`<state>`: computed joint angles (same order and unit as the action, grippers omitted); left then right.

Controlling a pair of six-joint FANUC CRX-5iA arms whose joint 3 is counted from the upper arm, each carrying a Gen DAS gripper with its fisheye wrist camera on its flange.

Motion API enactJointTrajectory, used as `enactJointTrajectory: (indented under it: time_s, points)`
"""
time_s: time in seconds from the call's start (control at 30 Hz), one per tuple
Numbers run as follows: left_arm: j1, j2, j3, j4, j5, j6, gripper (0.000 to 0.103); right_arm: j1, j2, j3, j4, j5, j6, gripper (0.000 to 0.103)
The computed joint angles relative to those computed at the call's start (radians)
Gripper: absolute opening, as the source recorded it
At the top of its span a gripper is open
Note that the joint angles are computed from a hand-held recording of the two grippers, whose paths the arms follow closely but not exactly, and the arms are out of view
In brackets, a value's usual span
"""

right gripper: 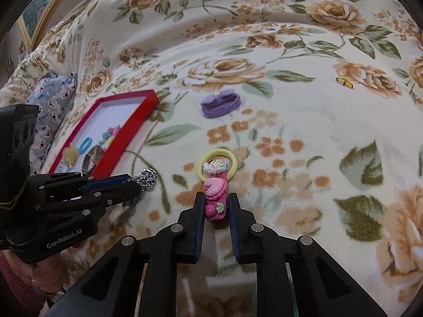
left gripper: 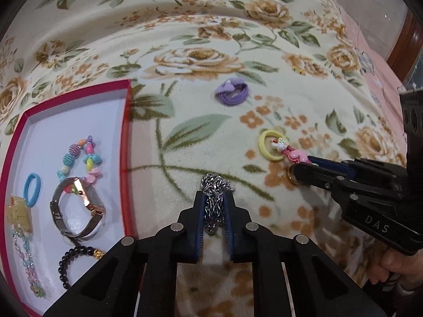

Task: Organize jewelry
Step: 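Carry the chain bracelet and unicorn clip with both tools into the red box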

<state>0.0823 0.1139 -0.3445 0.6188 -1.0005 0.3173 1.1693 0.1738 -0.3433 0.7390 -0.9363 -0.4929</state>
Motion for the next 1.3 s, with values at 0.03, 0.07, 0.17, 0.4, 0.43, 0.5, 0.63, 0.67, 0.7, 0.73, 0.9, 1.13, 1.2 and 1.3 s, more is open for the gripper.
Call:
enactJointTrajectory:
  time_s: [0.03,0.07,0.17,0.4,0.43,0.5,0.63,0.67,0.7,0.73,0.9,1.13,1.2,1.3]
  points:
    - [0.008,-0.003,-0.001,0.012,-0.011,-0.006,0.012,0.005,-0.005,-0.002,0.014,-0.009,-0.013,0.016]
    - [0.018,-0.009,-0.004,0.026,-0.022,-0.016,0.012,0.011,-0.011,-0.004,0.031,-0.017,-0.027,0.016]
    - [0.047,-0.03,-0.013,0.065,-0.055,-0.04,0.012,0.023,-0.02,-0.004,0.063,-0.036,-0.054,0.016]
    - [0.124,-0.079,-0.029,0.125,-0.136,-0.073,0.012,0.043,-0.028,0.009,0.102,-0.058,-0.085,0.016]
    - [0.139,-0.088,-0.031,0.134,-0.149,-0.08,0.012,0.045,-0.027,0.013,0.106,-0.06,-0.087,0.016]
    - [0.159,-0.102,-0.036,0.145,-0.163,-0.09,0.012,0.049,-0.022,0.022,0.109,-0.063,-0.084,0.016]
    - [0.209,-0.129,-0.044,0.166,-0.202,-0.109,0.012,0.056,-0.007,0.046,0.116,-0.061,-0.074,0.016]
    - [0.223,-0.134,-0.045,0.171,-0.212,-0.112,0.012,0.057,-0.003,0.052,0.12,-0.058,-0.072,0.016]
    - [0.234,-0.137,-0.044,0.173,-0.221,-0.113,0.012,0.058,0.0,0.056,0.122,-0.054,-0.071,0.016]
    - [0.247,-0.141,-0.044,0.175,-0.23,-0.115,0.012,0.058,0.005,0.062,0.125,-0.05,-0.066,0.016]
    - [0.309,-0.155,-0.043,0.185,-0.263,-0.118,0.012,0.054,0.034,0.1,0.136,-0.021,-0.037,0.016]
    - [0.382,-0.157,-0.027,0.197,-0.298,-0.143,0.012,0.038,0.084,0.163,0.143,0.041,0.014,0.016]
    - [0.399,-0.154,-0.023,0.197,-0.298,-0.143,0.012,0.035,0.098,0.179,0.141,0.058,0.026,0.016]
    - [0.418,-0.144,-0.014,0.194,-0.294,-0.132,0.012,0.028,0.119,0.204,0.13,0.082,0.053,0.016]
